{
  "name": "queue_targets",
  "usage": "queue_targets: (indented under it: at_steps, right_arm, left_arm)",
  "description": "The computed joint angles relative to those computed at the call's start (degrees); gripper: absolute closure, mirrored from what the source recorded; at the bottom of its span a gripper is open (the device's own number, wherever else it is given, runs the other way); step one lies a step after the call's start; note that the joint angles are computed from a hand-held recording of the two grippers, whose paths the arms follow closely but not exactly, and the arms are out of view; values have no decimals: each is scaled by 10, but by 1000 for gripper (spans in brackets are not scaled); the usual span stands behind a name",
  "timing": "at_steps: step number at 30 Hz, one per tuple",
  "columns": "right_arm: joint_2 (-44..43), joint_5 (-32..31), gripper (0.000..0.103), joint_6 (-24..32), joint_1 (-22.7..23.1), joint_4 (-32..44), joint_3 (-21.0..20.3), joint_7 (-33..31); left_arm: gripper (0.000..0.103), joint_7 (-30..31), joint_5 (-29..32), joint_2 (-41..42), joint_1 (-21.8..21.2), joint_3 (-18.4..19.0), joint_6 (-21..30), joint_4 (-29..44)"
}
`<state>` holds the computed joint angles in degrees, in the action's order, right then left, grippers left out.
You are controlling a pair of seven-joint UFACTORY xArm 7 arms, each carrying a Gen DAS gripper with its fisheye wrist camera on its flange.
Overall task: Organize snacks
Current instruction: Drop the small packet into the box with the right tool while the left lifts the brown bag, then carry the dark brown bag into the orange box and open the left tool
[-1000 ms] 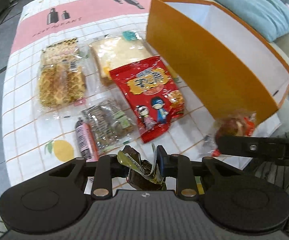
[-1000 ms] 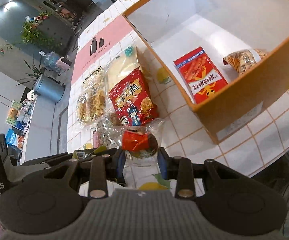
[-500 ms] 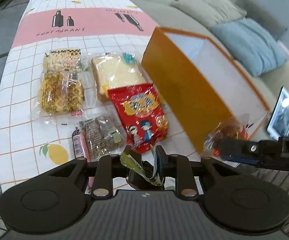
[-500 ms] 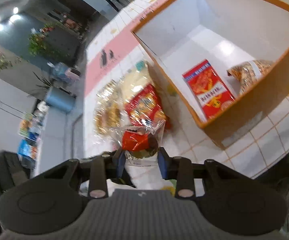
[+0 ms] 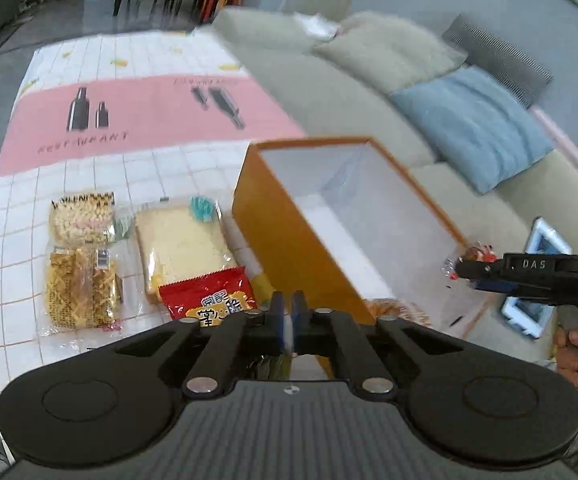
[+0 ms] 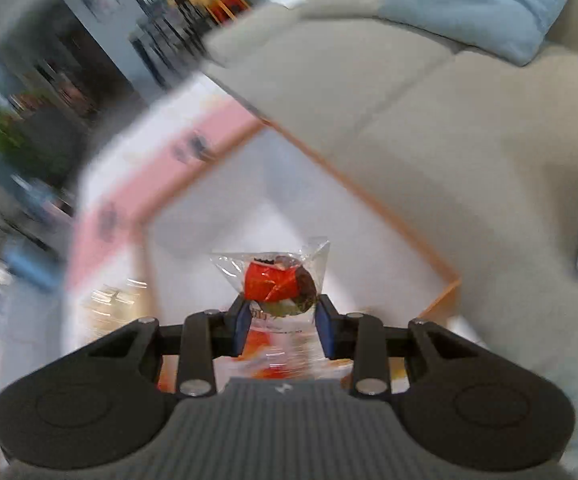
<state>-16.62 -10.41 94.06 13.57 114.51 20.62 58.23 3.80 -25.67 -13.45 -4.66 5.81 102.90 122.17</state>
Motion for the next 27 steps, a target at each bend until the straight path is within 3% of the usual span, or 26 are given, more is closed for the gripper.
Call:
queue_targets:
  at_steps: [3,8,10,12,14,17,19,20,24,27]
  right_arm:
    - [52,-47,70,82,4,55,16,-48]
    - [86,-86,70,125,39,81,4,-85]
    - [85,-88,70,138,52,78,-4,-91]
    - [75,-83,69,128,58,61,-15,-101]
    - [76,-91,69,132,59,62,-14,-99]
    - [89,-145,58,158,68,76,10,-82]
    - [85,-142,38,150,76,71,5,-75]
    - [76,-131,34,135,78,59,-1,-68]
    - [70,-143,19,113,78,45,10,-56]
    - [48,-149,19,80,76,10,13,-38]
  left_arm:
    - [103,7,17,-19,-1,-15,-35,-51]
    - [102,14,21,-8,-5,-10,-12,-43]
    - [89,50,26,-8,-8,-6,17,-28]
    - [66,109,43,-23,-11,-6,35,-34]
    - [53,179,74,-49,-16,-15,39,-58]
    - [47,273,134,-99,-24,-38,27,-119]
    - [41,315,164,-117,-31,-50,38,-147]
    - [37,327,172,-125,-33,-54,42,-162]
    - [34,312,189,-146,-27,-71,43,-221]
    - [34,286,208,-167,-19,-88,4,-265]
